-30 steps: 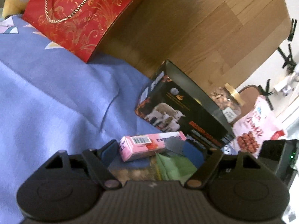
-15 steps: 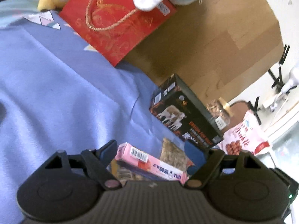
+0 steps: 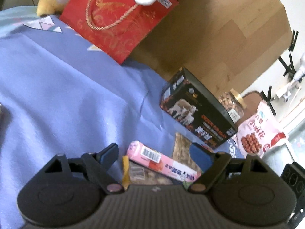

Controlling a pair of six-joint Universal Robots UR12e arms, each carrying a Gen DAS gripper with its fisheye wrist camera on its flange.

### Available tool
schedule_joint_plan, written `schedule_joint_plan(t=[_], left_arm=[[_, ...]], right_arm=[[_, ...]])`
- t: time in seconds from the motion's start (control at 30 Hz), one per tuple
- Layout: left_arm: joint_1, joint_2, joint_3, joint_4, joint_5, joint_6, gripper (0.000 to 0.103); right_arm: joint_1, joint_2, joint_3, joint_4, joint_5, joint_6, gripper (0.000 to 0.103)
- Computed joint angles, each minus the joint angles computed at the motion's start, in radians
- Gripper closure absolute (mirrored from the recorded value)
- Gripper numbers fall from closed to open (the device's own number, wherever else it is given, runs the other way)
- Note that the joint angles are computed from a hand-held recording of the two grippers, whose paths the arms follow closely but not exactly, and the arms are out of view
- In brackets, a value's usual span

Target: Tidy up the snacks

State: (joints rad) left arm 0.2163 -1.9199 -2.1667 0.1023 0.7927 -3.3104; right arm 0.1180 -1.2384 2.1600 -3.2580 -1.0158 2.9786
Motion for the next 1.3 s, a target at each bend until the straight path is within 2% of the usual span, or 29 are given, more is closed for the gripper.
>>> schedule_joint_plan(t=[0.07, 0.23, 0.33, 0.43, 0.5, 0.53, 0.57, 0.67, 0.77, 0.93, 1.1, 1.3], left_arm=[[-0.005, 0.002, -0.001, -0.009, 0.001, 0.021, 0.018], [-0.003, 0.004, -0.003, -0.011, -0.012, 0.025, 0.018], [-0.003, 0.005, -0.004, -0.003, -0.006, 0.02, 0.018], [-0.004, 0.004, -0.001, 0.001, 0.005, 0.017, 0.018], [-0.005, 0.001, 0.003, 0.007, 0.014, 0.014, 0.018], [-0.006, 0.0, 0.005, 0.01, 0.017, 0.013, 0.018], [-0.007, -0.001, 0.007, 0.013, 0.017, 0.014, 0.018], [-0.012, -0.003, 0.011, 0.008, 0.022, 0.027, 0.018], [-0.017, -0.004, 0.014, -0.004, 0.028, 0.043, 0.018], [-0.027, -0.006, 0.021, -0.025, 0.038, 0.062, 0.018], [-0.024, -0.005, 0.02, -0.026, 0.025, 0.066, 0.018], [-0.042, -0.002, 0.021, -0.032, 0.061, 0.104, 0.018]], right_arm=[[-0.009, -0.018, 0.014, 0.081, 0.053, -0.021, 0.038], [-0.026, -0.061, 0.046, 0.139, 0.136, -0.128, 0.039], [-0.022, -0.063, 0.06, 0.027, 0.058, -0.095, 0.039], [-0.028, -0.049, 0.062, -0.085, -0.001, -0.006, 0.04], [-0.028, -0.036, 0.055, -0.138, -0.038, 0.029, 0.047], [-0.031, -0.035, 0.053, -0.137, -0.042, 0.031, 0.058], [-0.028, -0.033, 0.045, -0.116, -0.046, 0.03, 0.069], [-0.015, -0.023, 0.027, -0.049, -0.038, -0.021, 0.079], [0.005, -0.014, 0.026, -0.044, -0.047, -0.074, 0.079], [0.011, 0.008, -0.001, -0.046, -0.042, -0.029, 0.077], [0.006, 0.0, 0.001, -0.038, -0.043, -0.002, 0.077], [-0.009, 0.007, -0.01, 0.011, 0.037, 0.073, 0.076]])
